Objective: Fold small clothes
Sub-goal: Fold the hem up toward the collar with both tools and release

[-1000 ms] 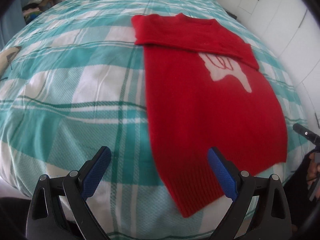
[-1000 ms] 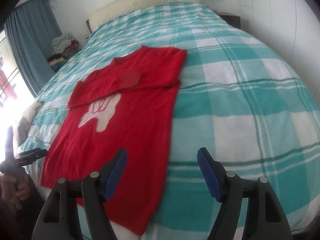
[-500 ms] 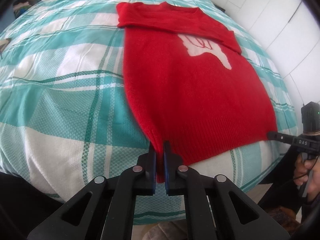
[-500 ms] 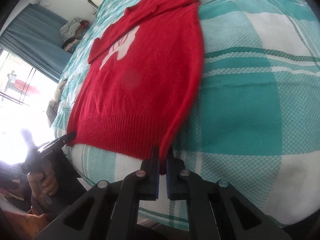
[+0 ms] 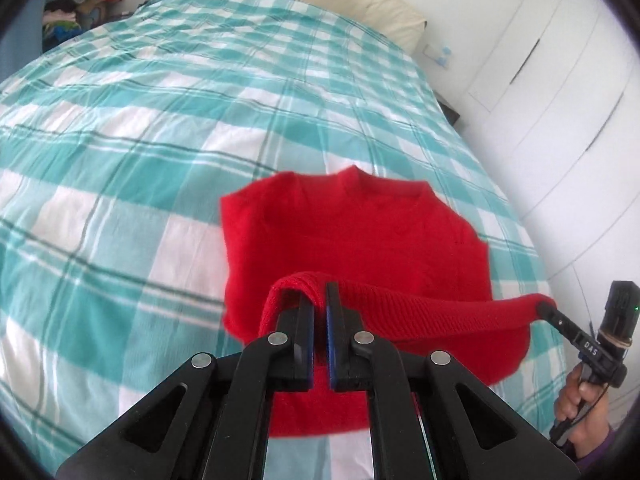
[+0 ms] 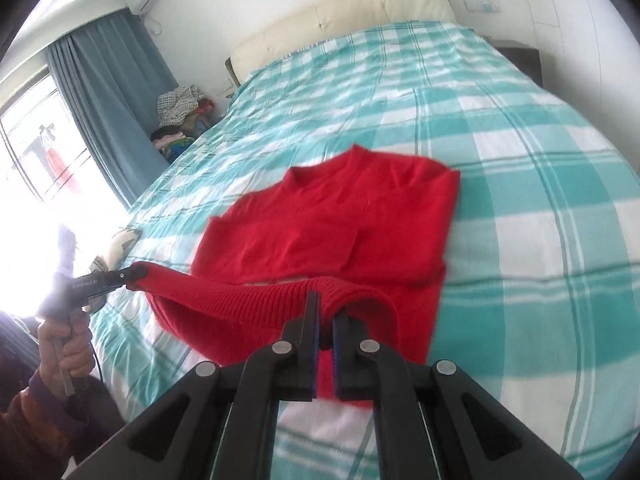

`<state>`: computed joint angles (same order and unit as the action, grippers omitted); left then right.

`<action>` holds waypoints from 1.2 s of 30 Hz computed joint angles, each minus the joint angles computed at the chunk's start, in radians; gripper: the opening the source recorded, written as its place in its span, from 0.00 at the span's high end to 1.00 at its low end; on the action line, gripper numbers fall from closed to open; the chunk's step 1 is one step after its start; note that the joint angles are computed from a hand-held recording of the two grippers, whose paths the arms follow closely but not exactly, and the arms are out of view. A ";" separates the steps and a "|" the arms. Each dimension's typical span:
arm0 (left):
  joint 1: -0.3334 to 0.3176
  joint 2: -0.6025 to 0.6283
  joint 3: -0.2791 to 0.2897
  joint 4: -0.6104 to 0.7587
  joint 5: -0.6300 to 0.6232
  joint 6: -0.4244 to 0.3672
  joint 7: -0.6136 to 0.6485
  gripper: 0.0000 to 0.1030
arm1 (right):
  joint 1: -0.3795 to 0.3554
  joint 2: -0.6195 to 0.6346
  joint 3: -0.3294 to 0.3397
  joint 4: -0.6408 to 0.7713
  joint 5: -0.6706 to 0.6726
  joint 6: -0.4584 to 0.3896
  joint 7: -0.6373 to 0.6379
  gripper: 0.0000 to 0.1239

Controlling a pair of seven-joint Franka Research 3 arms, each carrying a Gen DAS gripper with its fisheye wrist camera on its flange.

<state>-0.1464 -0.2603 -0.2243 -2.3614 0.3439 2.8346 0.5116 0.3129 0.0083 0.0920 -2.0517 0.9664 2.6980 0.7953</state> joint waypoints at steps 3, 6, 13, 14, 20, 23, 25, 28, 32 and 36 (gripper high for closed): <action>0.052 0.162 0.003 0.140 0.073 -0.015 -0.032 0.97 | 0.005 0.185 0.011 0.195 -0.065 0.063 0.063 0.96; 0.050 0.292 0.035 0.254 0.075 -0.039 -0.025 0.97 | -0.004 0.360 0.018 0.390 -0.157 0.064 0.185 0.96; 0.062 0.429 0.061 0.346 -0.093 0.016 0.044 0.84 | -0.060 0.653 0.056 0.736 -0.275 -0.032 0.401 0.93; 0.066 0.425 0.063 0.337 -0.115 0.036 0.046 0.76 | -0.073 0.668 0.070 0.752 -0.273 -0.025 0.417 0.86; 0.009 0.307 0.151 0.285 0.291 -0.070 -0.312 0.13 | -0.114 0.600 0.114 0.667 -0.278 0.060 0.393 0.77; 0.035 0.242 0.110 0.212 0.276 -0.056 -0.268 0.13 | -0.118 0.501 0.126 0.551 -0.311 0.066 0.304 0.77; 0.031 0.203 0.077 0.167 0.275 -0.070 -0.215 0.12 | -0.134 0.432 0.154 0.466 -0.296 0.029 0.197 0.77; -0.002 0.185 0.036 0.134 0.197 -0.148 -0.048 0.10 | -0.116 0.343 0.140 0.337 -0.295 -0.044 0.100 0.69; -0.044 0.152 0.002 0.096 0.102 -0.318 0.032 0.10 | -0.034 0.279 0.028 0.183 -0.452 -0.048 0.238 0.65; -0.043 -0.004 -0.004 -0.058 0.059 -0.249 -0.055 0.06 | -0.034 0.129 0.005 -0.007 -0.455 0.080 0.281 0.64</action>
